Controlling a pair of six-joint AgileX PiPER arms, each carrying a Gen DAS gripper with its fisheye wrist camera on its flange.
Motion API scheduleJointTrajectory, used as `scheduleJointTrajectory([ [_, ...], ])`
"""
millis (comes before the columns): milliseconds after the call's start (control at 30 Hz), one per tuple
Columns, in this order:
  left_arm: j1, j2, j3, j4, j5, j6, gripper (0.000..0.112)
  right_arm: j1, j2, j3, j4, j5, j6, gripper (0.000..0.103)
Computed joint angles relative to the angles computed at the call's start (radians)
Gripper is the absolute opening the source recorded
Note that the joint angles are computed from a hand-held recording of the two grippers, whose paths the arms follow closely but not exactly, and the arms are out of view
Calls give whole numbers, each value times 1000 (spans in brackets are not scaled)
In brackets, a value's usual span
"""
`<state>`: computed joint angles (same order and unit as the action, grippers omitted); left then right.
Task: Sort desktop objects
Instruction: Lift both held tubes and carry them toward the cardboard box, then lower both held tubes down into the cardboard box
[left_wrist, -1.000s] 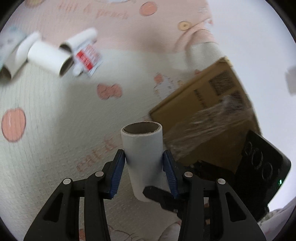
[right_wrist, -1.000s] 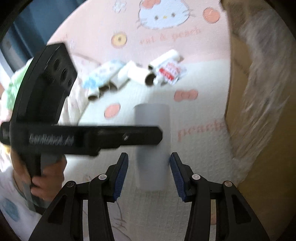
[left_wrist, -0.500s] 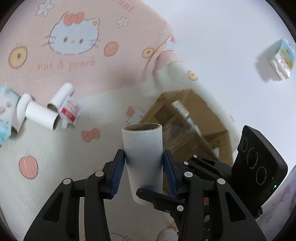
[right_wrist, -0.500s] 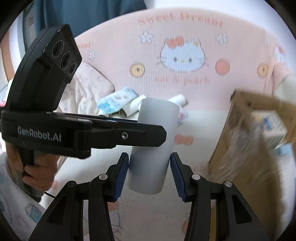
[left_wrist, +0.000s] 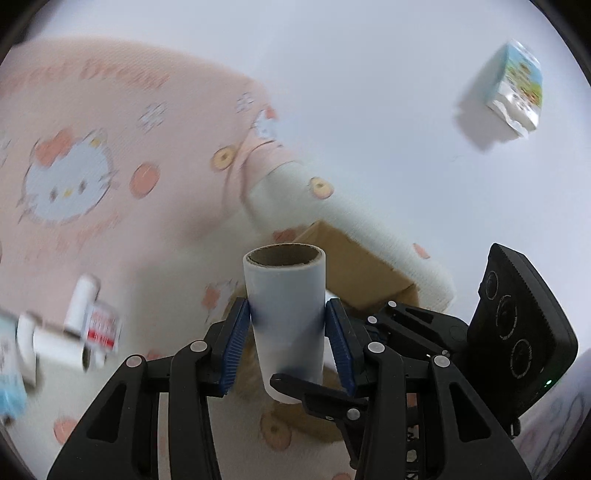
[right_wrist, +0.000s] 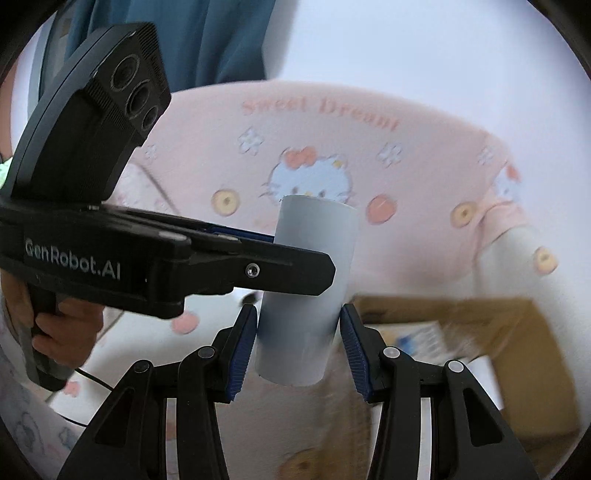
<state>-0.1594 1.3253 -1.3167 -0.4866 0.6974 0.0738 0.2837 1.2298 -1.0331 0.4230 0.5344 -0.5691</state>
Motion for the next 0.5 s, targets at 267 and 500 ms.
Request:
scheduleJointTrajectory([
  [267, -44, 311, -468, 23, 209, 5, 46, -247, 91, -143, 206, 142, -146, 45],
  [500, -49, 646, -946, -39, 424, -8, 46, -339, 194, -282, 33, 197, -54, 45],
])
